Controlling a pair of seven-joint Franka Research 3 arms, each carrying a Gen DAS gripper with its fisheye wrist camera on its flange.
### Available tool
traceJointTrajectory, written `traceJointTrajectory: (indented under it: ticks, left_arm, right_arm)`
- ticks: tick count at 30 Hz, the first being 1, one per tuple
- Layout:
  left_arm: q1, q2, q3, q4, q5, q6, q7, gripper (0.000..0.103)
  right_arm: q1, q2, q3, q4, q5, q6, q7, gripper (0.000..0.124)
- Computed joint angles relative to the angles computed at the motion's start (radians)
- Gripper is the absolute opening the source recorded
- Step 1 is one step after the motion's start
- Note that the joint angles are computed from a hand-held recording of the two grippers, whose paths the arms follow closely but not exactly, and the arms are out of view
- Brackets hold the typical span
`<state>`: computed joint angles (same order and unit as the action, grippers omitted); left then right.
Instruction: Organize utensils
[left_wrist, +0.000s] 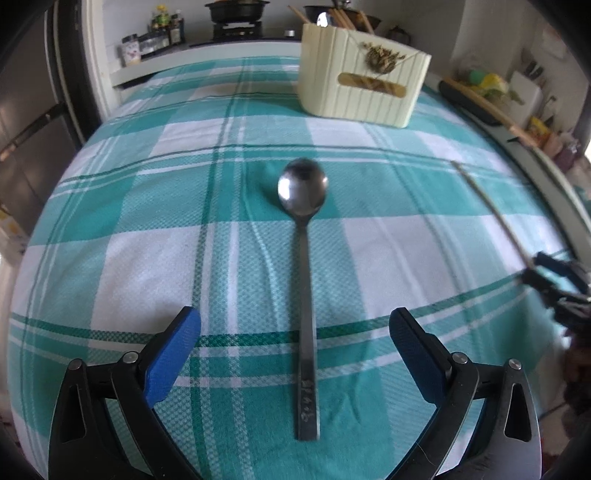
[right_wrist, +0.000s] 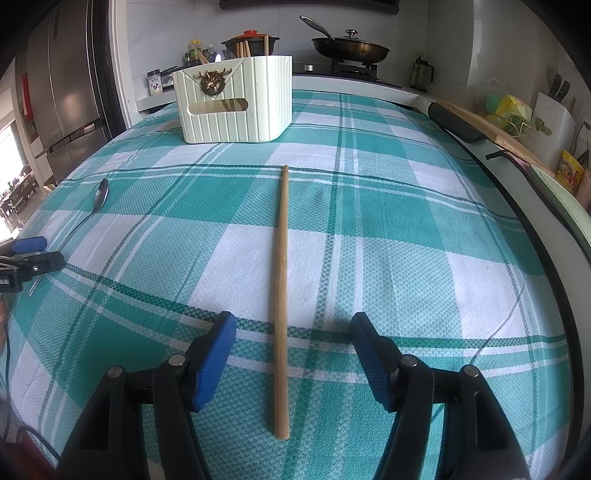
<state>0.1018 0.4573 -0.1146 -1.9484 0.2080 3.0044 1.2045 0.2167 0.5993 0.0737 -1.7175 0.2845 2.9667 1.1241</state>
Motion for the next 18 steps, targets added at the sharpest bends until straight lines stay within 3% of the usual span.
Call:
traceJointTrajectory:
  ticks: [1, 4, 8, 15, 18]
  left_arm:
    - [0.041, -0.005, -0.043, 0.003, -0.024, -0.002, 0.034, 0.102]
    - [0.080, -0.006, -0.083, 0.032, -0.053, -0.020, 0.096, 0.102]
    - [0.120, 0.039, -0.135, 0.124, -0.116, -0.107, 0.207, 0.102]
    - [0.039, 0.156, -0.063, 0.309, -0.116, -0.216, 0.227, 0.100]
    - [0.007, 0.207, -0.030, 0.390, -0.097, -0.266, 0.206, 0.090]
  right_arm:
    - [0.000, 0.000, 0.000, 0.000, 0.001, 0.000, 0.000, 0.067]
    - [-0.001, 0.000, 0.001, -0.001, 0.002, 0.001, -0.002, 0.067]
    - [0.001, -0.001, -0.001, -0.002, 0.003, 0.002, -0.001, 0.067]
    - [-0.006, -0.003, 0.005, 0.000, 0.006, -0.008, -0.008, 0.067]
    - [-0.008, -0.003, 0.001, 0.020, 0.000, -0.059, -0.013, 0.067]
